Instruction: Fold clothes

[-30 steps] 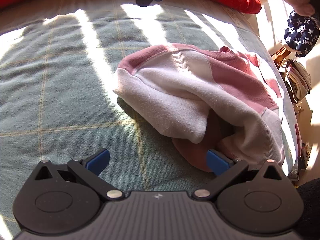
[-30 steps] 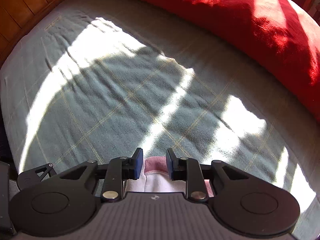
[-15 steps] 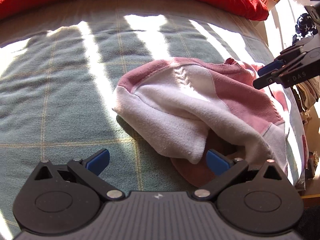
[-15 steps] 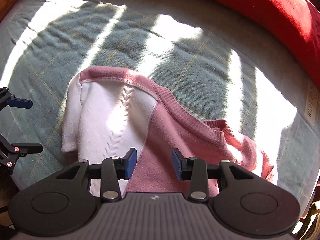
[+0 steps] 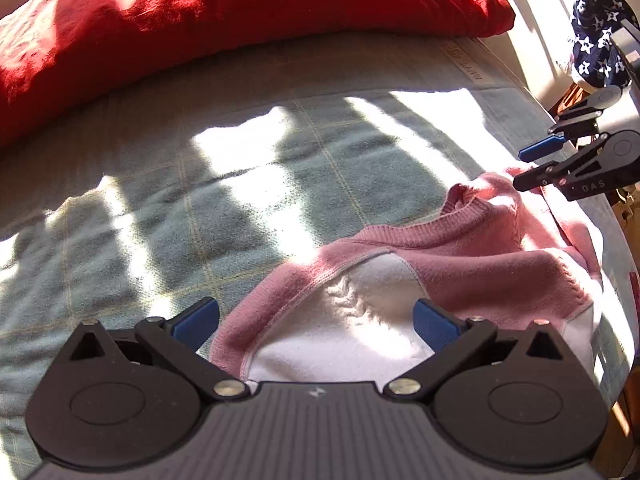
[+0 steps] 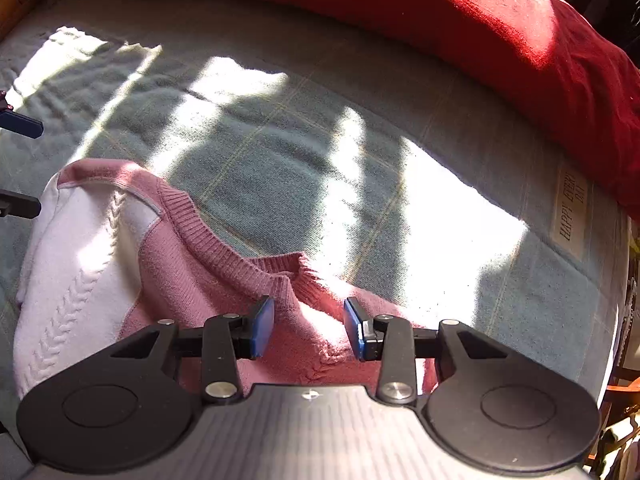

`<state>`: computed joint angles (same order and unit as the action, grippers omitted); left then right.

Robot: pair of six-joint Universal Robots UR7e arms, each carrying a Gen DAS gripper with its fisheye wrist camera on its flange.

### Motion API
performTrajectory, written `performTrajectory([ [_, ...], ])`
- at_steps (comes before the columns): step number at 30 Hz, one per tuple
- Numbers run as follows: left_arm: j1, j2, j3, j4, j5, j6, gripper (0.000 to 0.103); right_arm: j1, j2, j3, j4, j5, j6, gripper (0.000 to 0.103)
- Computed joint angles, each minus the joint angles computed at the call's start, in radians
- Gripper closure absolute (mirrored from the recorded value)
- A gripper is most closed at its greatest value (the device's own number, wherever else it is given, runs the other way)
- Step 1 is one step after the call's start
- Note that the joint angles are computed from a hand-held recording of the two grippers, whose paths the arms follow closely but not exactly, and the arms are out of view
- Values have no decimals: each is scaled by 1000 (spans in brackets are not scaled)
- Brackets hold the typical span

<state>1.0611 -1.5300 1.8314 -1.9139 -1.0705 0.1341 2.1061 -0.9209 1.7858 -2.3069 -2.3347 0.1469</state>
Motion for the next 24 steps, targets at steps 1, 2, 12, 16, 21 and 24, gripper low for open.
performTrajectory([
  [1,-2,11,6,-16,-19,-10,1,-15,0,5,-29,-8,-52,60],
  [2,-2,21,12,-27,-39,-21,1,-30,2,9,-51,-7,-99,60],
  [12,2,4,149,20,-147,-89,1,-129,44,3,-141,103,-414,60],
  [16,-15,-45,207,40,-119,-65,1,-143,54,10,-105,134,-491,60],
  [21,-24,-66,219,57,-116,-79,1,-135,71,34,-162,113,-586,60],
  [24,-28,-70,217,64,-112,-89,1,-127,72,27,-128,114,-578,74],
])
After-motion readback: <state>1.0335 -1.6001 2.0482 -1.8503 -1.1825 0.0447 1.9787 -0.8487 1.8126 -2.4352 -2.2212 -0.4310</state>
